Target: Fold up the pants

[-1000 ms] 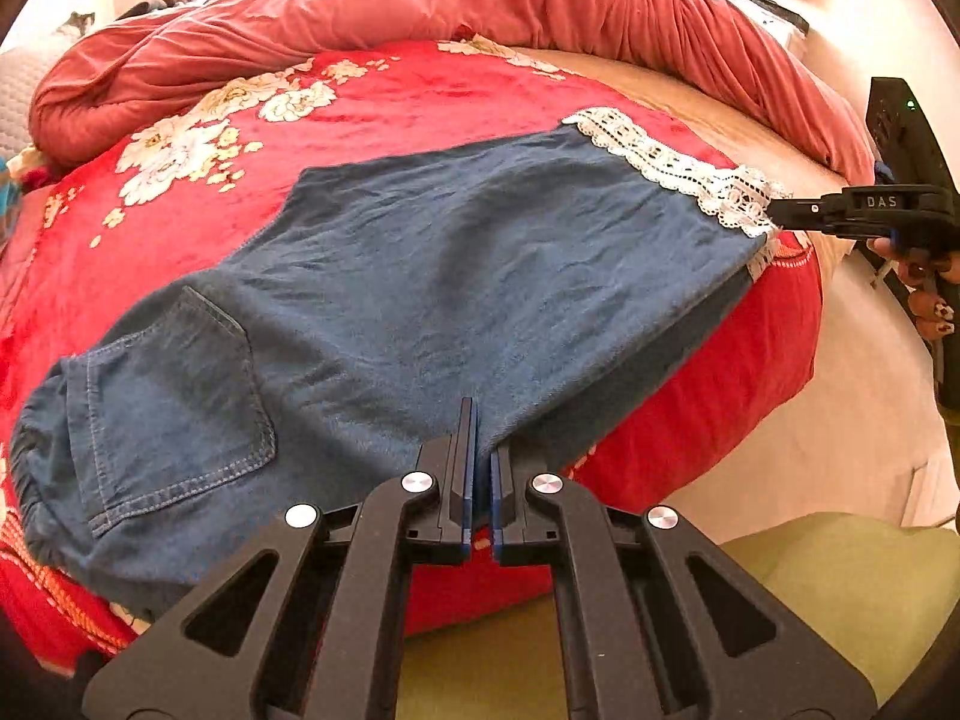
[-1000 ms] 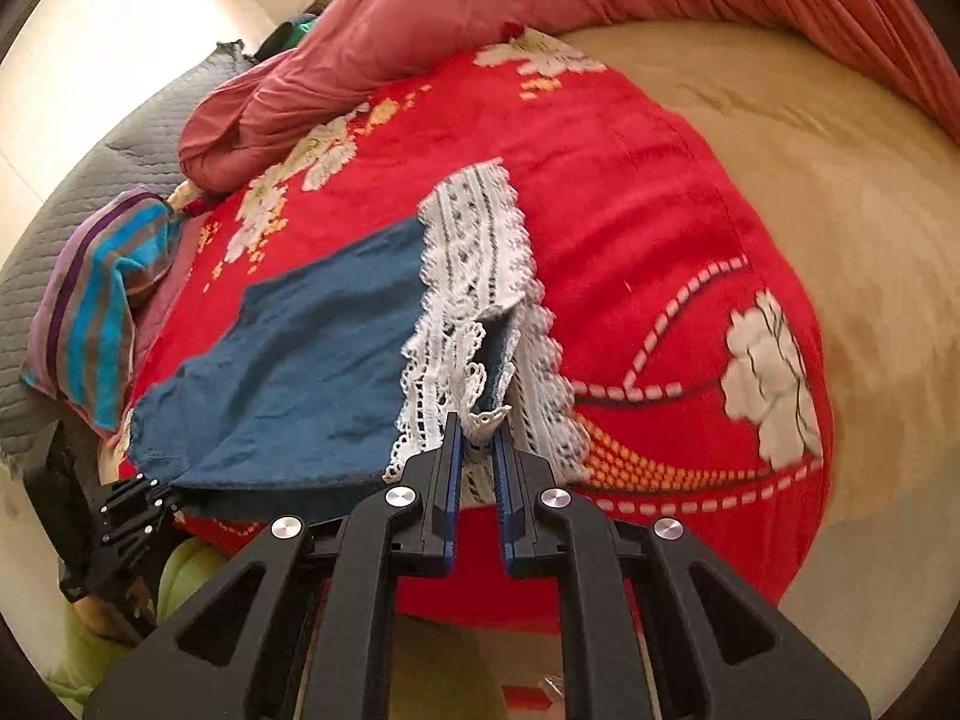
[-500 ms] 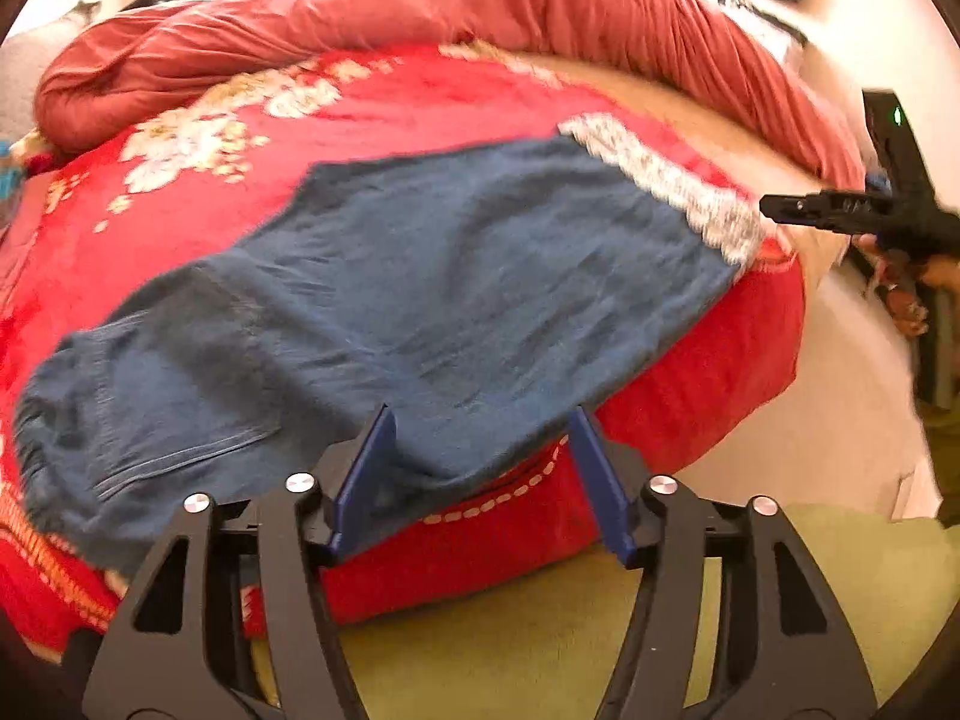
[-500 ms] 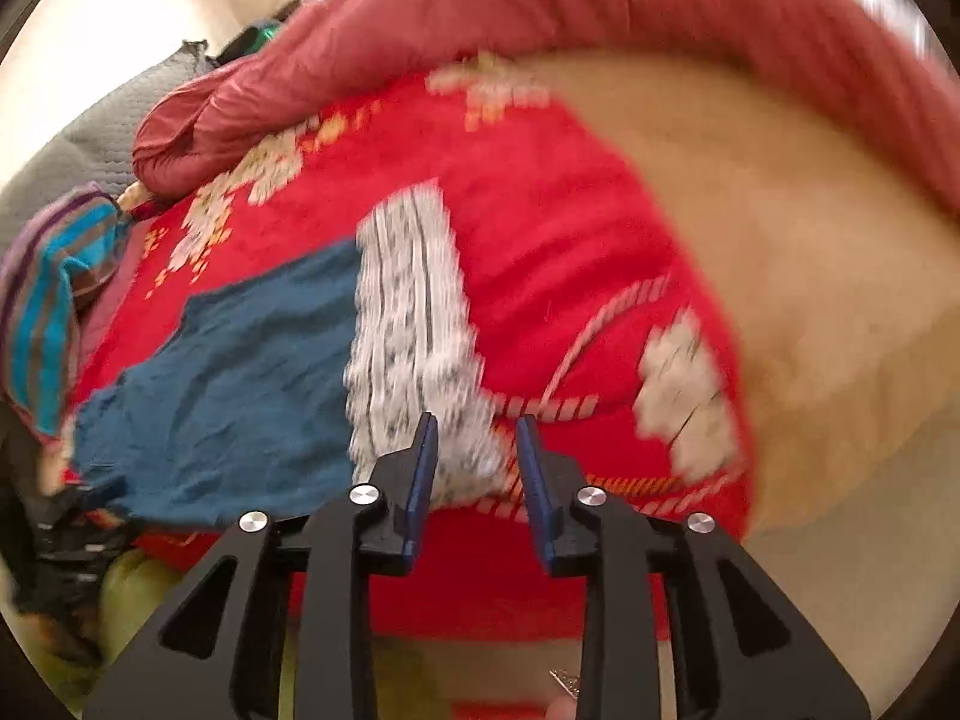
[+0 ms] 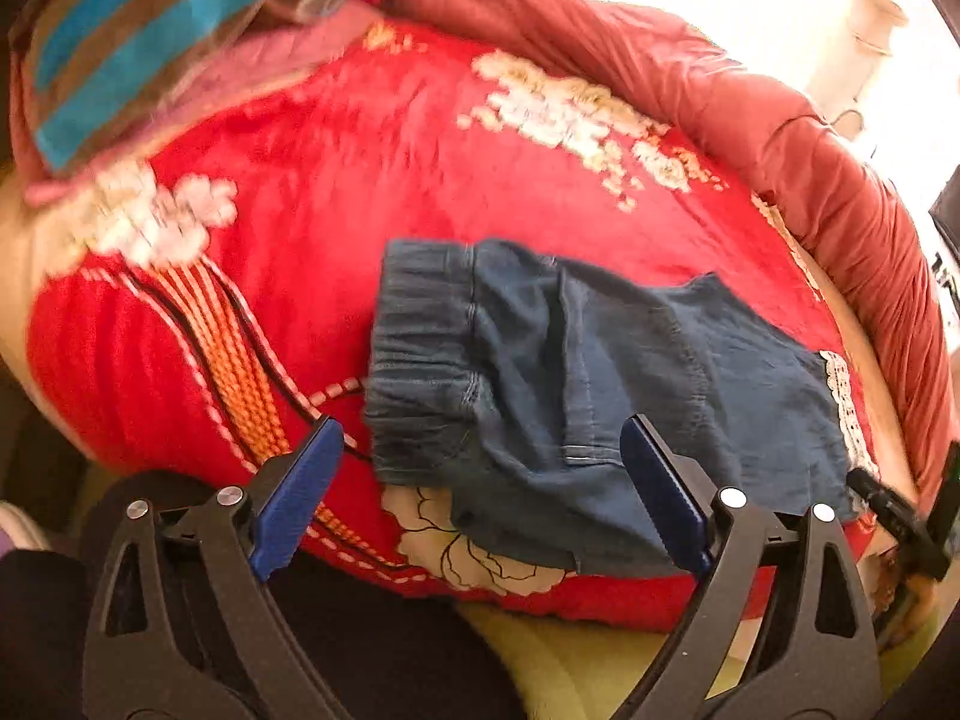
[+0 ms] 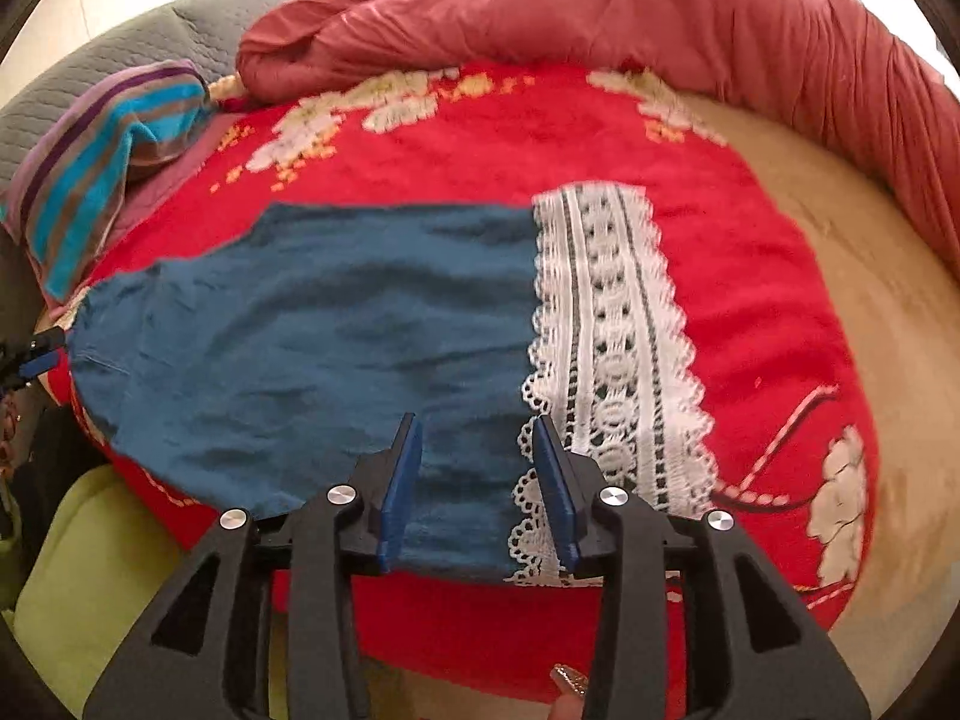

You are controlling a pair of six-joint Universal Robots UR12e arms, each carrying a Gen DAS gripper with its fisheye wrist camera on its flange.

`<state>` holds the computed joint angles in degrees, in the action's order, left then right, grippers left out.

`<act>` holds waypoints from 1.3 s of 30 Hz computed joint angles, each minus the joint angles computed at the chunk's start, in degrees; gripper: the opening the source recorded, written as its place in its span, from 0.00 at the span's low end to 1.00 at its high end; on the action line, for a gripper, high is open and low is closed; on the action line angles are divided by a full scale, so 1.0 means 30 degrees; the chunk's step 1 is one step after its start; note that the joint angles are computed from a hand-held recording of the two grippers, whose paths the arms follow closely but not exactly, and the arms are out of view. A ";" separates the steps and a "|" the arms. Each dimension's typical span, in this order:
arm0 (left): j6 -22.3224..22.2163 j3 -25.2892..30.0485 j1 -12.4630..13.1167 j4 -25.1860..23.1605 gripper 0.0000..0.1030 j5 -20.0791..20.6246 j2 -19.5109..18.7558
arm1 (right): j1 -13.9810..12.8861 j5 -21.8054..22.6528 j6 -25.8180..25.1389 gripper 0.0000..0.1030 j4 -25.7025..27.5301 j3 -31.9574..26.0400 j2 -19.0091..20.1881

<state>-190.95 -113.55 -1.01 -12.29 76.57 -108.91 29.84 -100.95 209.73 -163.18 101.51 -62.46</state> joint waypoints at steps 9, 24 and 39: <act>0.1340 -0.0375 -0.0102 0.0603 0.14 -0.0021 0.0134 | -0.0273 0.0832 0.0277 0.39 -0.0356 0.0569 -0.0241; 0.1713 -0.1287 -0.0428 0.1920 0.49 0.2271 0.1362 | -0.0176 0.0530 -0.0242 0.48 -0.1500 0.0852 -0.0549; 0.6363 0.2749 -0.3817 -0.0930 0.87 0.2853 -0.1697 | 0.0189 0.1207 -0.2139 0.65 -0.1924 -0.0295 0.0296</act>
